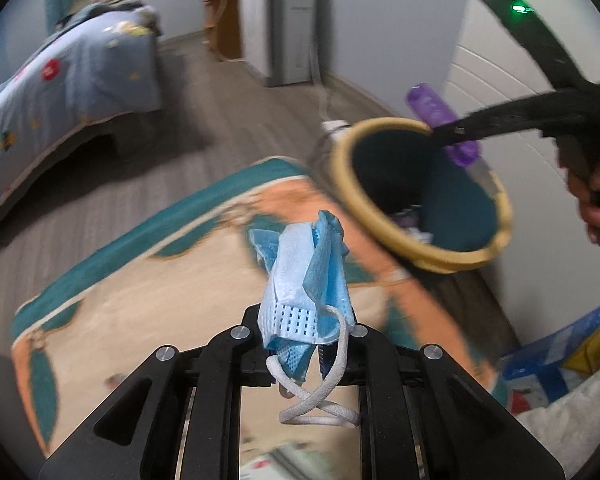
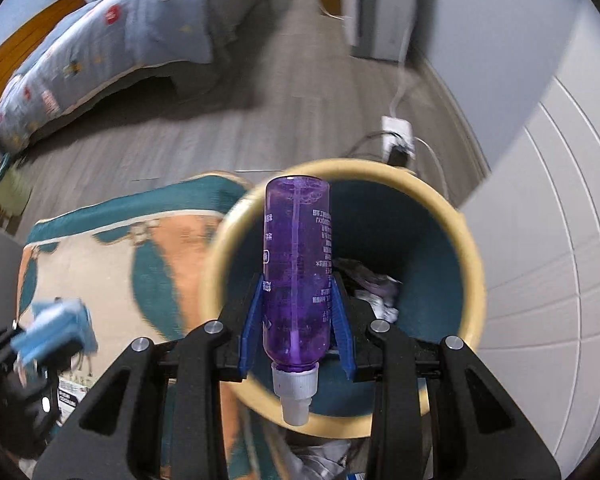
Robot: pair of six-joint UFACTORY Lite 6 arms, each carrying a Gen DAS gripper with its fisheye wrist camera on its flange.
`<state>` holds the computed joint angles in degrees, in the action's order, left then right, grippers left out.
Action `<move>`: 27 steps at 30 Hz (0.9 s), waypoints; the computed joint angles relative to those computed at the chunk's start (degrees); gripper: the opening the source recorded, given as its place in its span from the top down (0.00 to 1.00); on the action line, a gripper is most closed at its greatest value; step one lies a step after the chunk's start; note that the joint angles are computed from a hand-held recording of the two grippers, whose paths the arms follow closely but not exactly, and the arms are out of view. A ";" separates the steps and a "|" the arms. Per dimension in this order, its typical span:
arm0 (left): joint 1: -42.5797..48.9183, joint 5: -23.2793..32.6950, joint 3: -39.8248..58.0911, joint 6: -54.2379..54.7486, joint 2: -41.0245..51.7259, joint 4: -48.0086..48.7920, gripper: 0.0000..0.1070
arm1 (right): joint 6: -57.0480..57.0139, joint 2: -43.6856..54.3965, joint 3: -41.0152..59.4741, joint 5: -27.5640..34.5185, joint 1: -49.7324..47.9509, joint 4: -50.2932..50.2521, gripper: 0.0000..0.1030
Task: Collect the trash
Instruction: 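Carry the mask and bottle over the bin and open both tools, then move both tools back over the cushion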
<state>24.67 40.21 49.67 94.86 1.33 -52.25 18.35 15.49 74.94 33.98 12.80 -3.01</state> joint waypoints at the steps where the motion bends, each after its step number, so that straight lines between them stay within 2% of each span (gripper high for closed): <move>1: -1.58 -0.09 -1.14 -0.44 -1.01 -0.06 0.85 | -0.83 -0.43 -1.20 -0.40 -1.39 0.29 0.69; 6: -12.43 -1.08 -7.30 -4.74 -6.62 0.61 0.85 | -3.61 -1.28 -6.36 -2.43 -6.41 1.94 0.69; 9: -19.92 -4.19 -8.61 -9.19 -7.20 1.55 0.85 | -6.70 -0.76 -7.92 -3.58 -9.24 5.97 0.69; 13: -28.02 -9.74 -4.61 -16.25 -1.72 3.36 0.85 | -9.92 0.18 -8.44 -5.02 -11.61 10.46 0.69; 16: -32.10 -13.57 2.10 -23.70 5.66 6.25 0.85 | -11.91 0.63 -9.08 -5.93 -12.59 12.52 0.69; 18: -32.99 -15.00 4.92 -25.12 8.26 6.04 0.76 | -14.62 0.99 -9.24 -6.24 -13.89 15.43 0.69; 20: -35.30 -20.52 6.60 -28.09 9.51 8.11 0.45 | -18.48 1.13 -9.68 -7.01 -14.84 19.55 0.68; 21: -35.77 -22.59 6.58 -27.86 9.44 7.86 0.39 | -20.29 0.97 -9.53 -7.02 -15.42 21.28 0.64; 24: -34.33 -22.59 6.43 -19.99 8.96 0.63 0.30 | -18.90 0.00 -9.70 -8.31 -15.53 20.12 0.40; 26: -33.10 -23.13 5.09 -16.87 7.85 -1.90 0.21 | -18.92 -0.22 -9.31 -8.27 -15.55 19.77 0.33; 27: -32.35 -23.37 3.92 -15.77 6.77 -3.04 0.20 | -17.65 -0.33 -9.18 -8.22 -15.16 18.29 0.26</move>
<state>-7.67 16.84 53.60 79.09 8.10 -55.28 0.71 15.15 65.77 25.77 -2.36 15.28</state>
